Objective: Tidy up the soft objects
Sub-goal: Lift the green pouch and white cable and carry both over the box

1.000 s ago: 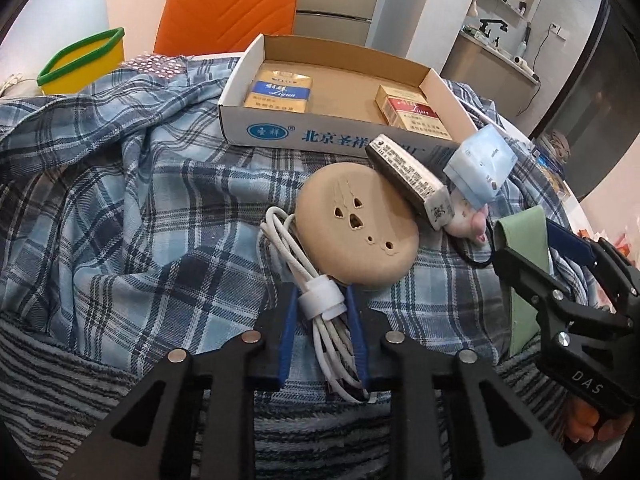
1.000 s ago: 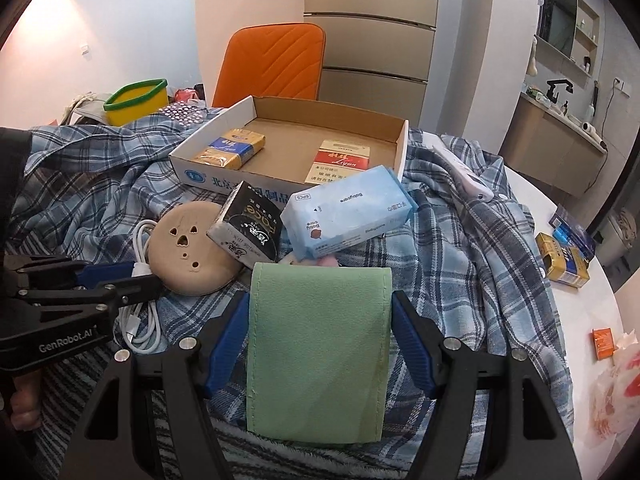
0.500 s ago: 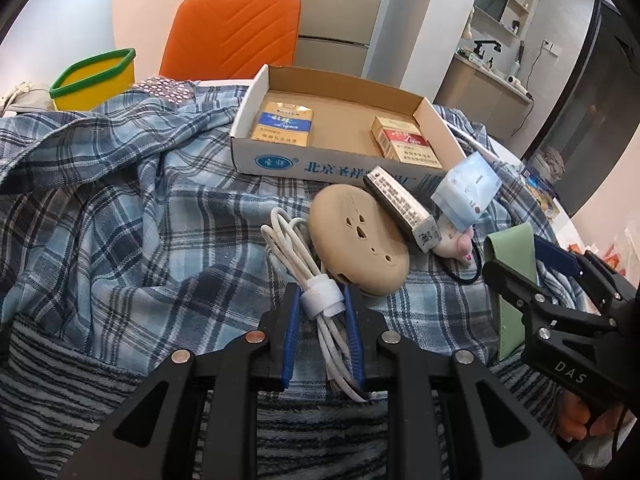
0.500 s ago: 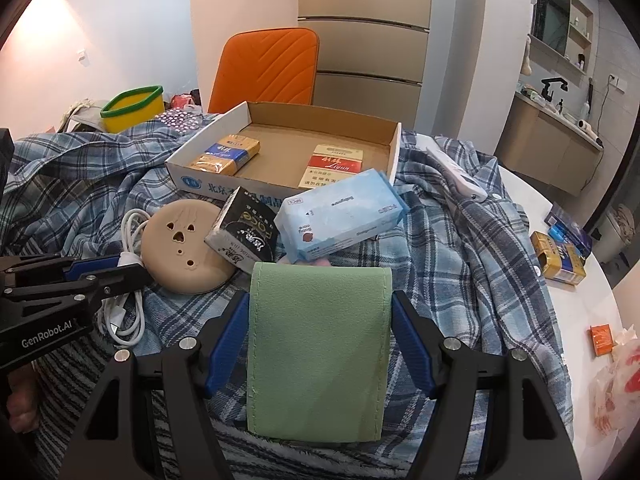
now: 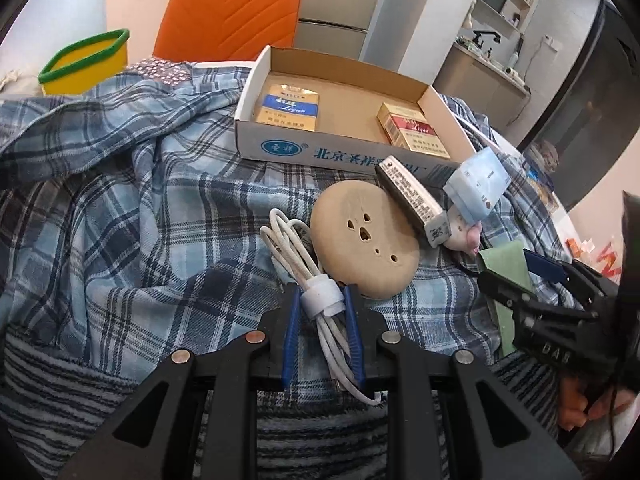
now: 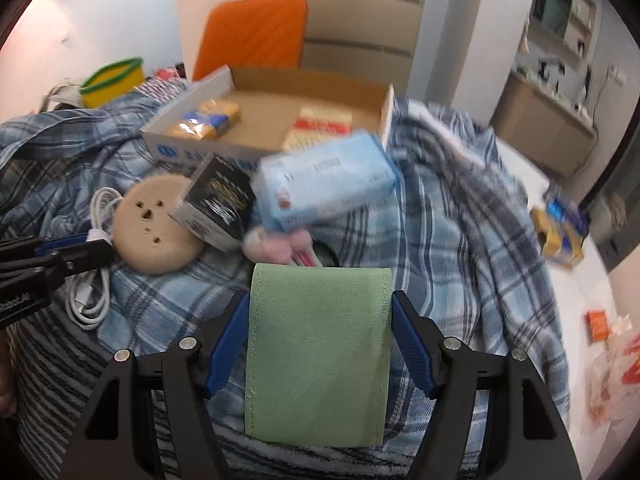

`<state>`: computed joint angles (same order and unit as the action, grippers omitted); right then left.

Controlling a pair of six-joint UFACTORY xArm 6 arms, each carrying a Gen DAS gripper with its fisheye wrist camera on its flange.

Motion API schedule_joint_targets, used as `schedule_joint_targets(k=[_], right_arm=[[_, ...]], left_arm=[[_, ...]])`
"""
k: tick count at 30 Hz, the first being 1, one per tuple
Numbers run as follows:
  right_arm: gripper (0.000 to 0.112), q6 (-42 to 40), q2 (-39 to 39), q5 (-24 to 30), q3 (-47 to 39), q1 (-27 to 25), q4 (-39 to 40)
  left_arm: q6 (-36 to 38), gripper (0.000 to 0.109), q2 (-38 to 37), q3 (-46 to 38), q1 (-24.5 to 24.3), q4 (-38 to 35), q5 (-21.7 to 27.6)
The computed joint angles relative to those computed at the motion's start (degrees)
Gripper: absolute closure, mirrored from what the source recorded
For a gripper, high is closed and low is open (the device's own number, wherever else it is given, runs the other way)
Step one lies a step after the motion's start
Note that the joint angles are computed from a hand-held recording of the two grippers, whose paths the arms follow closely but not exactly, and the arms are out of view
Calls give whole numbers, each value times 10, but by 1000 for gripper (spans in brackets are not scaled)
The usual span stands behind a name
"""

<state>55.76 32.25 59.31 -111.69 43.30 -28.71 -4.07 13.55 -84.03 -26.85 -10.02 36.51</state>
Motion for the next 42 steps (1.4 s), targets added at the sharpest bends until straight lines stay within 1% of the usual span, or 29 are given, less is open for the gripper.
schedule_joint_targets(k=[3,4,8,9,11,16,21,22,24,26,28,29,31,32,33,36,42], right_arm=[[41,-6,-17,-29,35,-23,63],[41,-9,-22,-38,44,-28,73],[41,-49,-1,10,8,-25,66],[41,-55,0,15,4,-24,66],[41,-59,-5,14,11,-29,76],[41,-34,-27,20,39,-41,65],[41,-20,-31,32,41,-39,54],[41,-19,-33,30,45,-40,54],[41,-8,-32,37,43,-37,38],[41,1,-20,70,18,-19,-9],[41,6,-22,69,14,-3,-48],[41,13,-25,65,15,5,-66],[41,23,-31,52,16,13,-83],[41,29,-34,45,16,17,-89],[41,32,-35,43,13,20,-96],[41,43,-34,43,-7,32,-130],[41,50,-21,45,-61,42,-170]], left_arm=[[1,88,3,-5,-4,14,5],[5,88,5,-7,-5,13,7],[17,88,5,-7,-6,8,7],[21,88,4,-5,-5,4,6],[29,88,2,-4,-4,-8,4],[30,88,-1,1,-2,-13,-2],[6,88,-14,18,1,34,-26],[8,88,-18,23,2,34,-33],[35,88,-27,34,5,5,-47],[43,88,-36,42,6,10,-62],[33,88,-46,53,5,38,-81],[39,88,-51,56,5,36,-87],[61,88,-55,53,9,2,-87],[62,88,-58,53,10,-2,-91],[58,88,-62,55,10,5,-98],[27,88,-72,58,9,57,-122],[3,88,-77,40,6,103,-144]])
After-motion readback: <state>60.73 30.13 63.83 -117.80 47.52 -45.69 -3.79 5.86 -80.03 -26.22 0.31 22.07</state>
